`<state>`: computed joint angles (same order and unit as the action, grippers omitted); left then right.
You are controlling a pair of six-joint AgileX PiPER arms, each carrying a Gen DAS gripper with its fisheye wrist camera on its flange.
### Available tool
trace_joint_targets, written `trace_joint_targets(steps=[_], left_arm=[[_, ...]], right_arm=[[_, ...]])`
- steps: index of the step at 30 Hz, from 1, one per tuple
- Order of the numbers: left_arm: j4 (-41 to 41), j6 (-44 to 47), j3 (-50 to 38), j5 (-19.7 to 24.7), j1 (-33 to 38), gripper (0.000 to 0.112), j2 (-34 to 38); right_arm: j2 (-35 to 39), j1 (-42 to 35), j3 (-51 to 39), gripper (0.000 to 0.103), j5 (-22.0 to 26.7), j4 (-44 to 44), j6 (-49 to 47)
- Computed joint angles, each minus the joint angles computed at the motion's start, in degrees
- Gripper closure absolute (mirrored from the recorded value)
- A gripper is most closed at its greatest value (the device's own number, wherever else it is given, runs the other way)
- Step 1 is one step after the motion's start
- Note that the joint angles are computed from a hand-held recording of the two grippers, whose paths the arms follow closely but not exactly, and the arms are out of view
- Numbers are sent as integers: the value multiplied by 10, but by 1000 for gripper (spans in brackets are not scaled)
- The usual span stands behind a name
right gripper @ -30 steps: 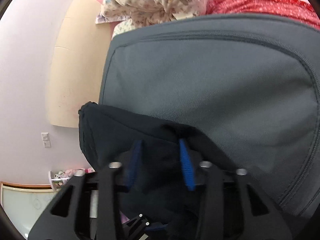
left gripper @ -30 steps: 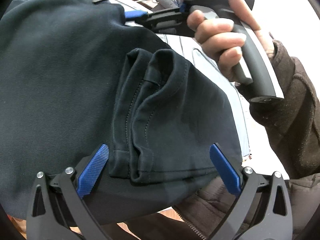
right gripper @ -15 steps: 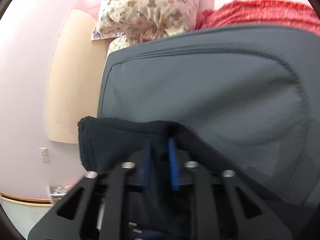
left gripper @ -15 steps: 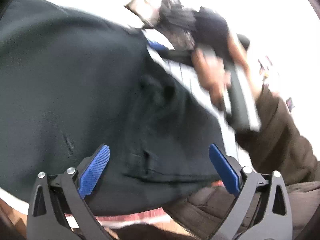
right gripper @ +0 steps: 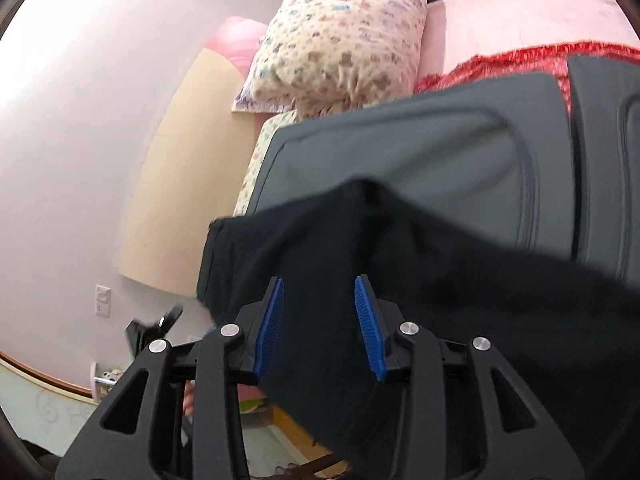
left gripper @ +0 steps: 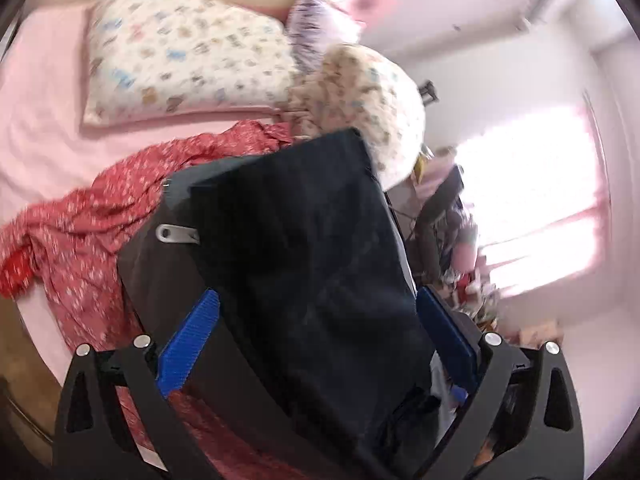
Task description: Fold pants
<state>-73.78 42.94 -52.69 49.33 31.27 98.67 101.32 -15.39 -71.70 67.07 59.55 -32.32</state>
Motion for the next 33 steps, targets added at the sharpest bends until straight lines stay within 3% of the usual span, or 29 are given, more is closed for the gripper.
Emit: trace_joint_targets(steps=[6, 8, 11, 19, 25, 27, 30, 33], left_arm=[[-9, -33, -33, 13, 13, 21, 62], [-13, -37, -31, 16, 17, 21, 62], [5, -46, -54, 27, 17, 21, 76], [19, -59, -76, 23, -8, 32, 68], [116, -121, -117, -4, -46, 54, 90], [133, -136, -116, -25, -56, 74, 93], [67, -79, -87, -14, -35, 92, 89], [19, -7, -50, -24, -34, 98, 53]], right_arm=[[-52, 3, 53, 64, -1, 0, -3], [-65, -3, 61, 64, -1, 4, -3], [-81, -8, 75, 52, -11, 7, -7], [-96, -4, 115, 51, -17, 11, -18], [-103, 6, 135, 51, -20, 12, -20], [-107, 7, 138, 51, -21, 13, -19], [-118, -4, 151, 51, -22, 17, -26], [-130, -27, 167, 51, -20, 22, -35]])
